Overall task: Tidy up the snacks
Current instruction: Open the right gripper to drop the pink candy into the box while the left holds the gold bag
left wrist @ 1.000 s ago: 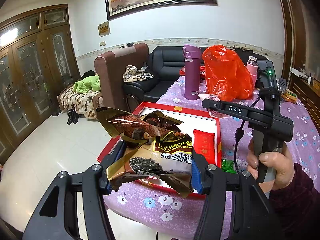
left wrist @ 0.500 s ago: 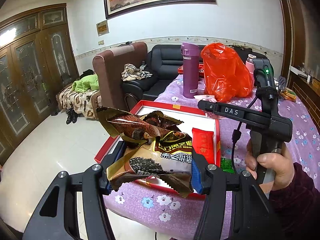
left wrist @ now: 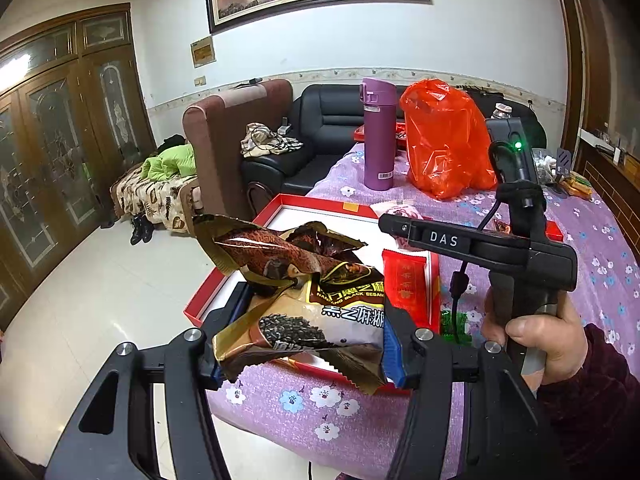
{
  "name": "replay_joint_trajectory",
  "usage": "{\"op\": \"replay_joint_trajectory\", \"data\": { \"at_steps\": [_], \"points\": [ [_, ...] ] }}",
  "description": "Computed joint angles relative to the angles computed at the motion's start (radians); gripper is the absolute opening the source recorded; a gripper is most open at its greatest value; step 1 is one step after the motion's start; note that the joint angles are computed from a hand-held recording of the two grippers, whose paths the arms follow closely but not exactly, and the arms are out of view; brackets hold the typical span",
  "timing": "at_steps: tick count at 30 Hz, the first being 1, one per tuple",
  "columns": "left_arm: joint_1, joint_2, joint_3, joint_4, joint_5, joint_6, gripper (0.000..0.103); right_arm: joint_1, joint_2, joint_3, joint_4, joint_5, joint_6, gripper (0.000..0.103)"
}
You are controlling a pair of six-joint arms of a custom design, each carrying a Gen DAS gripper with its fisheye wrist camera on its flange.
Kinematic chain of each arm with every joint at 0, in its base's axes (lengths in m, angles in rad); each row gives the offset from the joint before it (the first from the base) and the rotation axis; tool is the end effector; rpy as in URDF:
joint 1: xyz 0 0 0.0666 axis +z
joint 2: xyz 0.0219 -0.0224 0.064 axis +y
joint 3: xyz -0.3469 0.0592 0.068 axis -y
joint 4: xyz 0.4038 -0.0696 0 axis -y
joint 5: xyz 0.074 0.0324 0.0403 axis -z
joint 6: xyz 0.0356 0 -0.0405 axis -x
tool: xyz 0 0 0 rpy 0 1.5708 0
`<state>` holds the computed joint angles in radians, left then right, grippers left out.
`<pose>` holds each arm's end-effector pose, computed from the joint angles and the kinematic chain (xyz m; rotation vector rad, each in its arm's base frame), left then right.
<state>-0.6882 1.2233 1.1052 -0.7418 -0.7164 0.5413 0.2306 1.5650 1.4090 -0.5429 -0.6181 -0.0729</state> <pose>0.3501 -0.2581 0.3558 -0.1412 2.1815 0.1986 0.5459 0.1489 0.3487 -0.5064 2.1973 0.8610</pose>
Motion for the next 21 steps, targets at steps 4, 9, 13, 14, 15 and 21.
{"op": "replay_joint_trajectory", "data": {
  "at_steps": [4,9,13,14,15,21],
  "points": [
    [0.0,-0.001,-0.003,0.001,0.004,0.0,0.057,0.009,0.012,0.012,-0.034,0.016,0.025,0.039],
    [0.003,0.004,-0.002,0.005,0.011,-0.004,0.057,0.025,0.015,0.013,-0.069,0.032,0.066,0.039],
    [0.004,0.005,-0.003,0.007,0.012,-0.004,0.057,0.034,0.014,0.011,-0.088,0.04,0.091,0.04],
    [0.003,0.007,-0.001,0.004,0.011,-0.002,0.057,0.036,0.012,0.01,-0.092,0.041,0.095,0.04],
    [0.003,0.007,-0.001,0.002,0.012,0.0,0.057,0.038,0.013,0.01,-0.099,0.043,0.1,0.04],
    [0.005,0.015,0.002,0.001,0.016,0.004,0.057,0.043,0.021,0.02,-0.126,0.054,0.113,0.042]
  ]
}}
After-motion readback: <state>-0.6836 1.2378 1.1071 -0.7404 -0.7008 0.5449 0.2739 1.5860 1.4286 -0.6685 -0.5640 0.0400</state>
